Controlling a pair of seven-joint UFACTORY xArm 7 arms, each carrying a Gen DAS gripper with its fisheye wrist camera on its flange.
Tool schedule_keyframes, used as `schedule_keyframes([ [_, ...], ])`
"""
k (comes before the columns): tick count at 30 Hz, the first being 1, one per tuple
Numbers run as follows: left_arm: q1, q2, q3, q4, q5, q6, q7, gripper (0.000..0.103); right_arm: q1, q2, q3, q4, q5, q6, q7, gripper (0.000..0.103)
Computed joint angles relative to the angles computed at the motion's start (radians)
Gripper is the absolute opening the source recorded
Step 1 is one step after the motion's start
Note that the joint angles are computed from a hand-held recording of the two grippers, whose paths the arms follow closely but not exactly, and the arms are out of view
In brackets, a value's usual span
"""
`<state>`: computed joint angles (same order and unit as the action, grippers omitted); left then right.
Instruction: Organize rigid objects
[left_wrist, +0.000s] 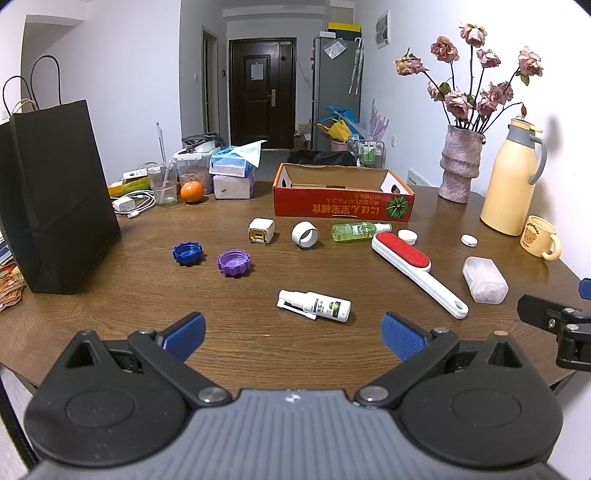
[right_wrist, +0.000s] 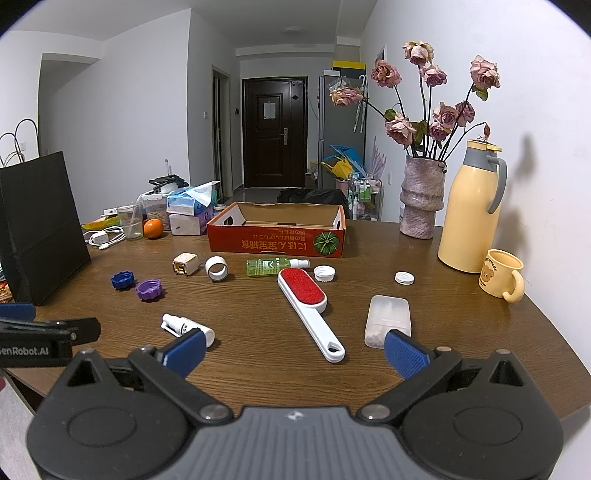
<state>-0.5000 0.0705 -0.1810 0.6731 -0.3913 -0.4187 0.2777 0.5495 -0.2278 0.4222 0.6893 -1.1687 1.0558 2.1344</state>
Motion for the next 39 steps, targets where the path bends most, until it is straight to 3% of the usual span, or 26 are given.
schedule_keyframes([
  [13, -0.022, 0.049, 0.021, 0.045, -0.014, 0.012, 0.008, 0.103, -0.02, 0.015, -0.024, -0.005, -0.026, -0.042, -0.005, 0.103],
  [20, -0.076, 0.094, 0.064, 0.091, -0.075, 0.026, 0.066, 0.103, -0.039, 0.028, -0.045, -0.017, -0.05, -0.084, 0.014, 0.103],
  [39, -0.175, 0.203, 0.18, 0.216, -0.042, 0.111, 0.026, 0.103, -0.085, 0.066, -0.096, -0.033, -0.098, -0.163, 0.037, 0.103],
])
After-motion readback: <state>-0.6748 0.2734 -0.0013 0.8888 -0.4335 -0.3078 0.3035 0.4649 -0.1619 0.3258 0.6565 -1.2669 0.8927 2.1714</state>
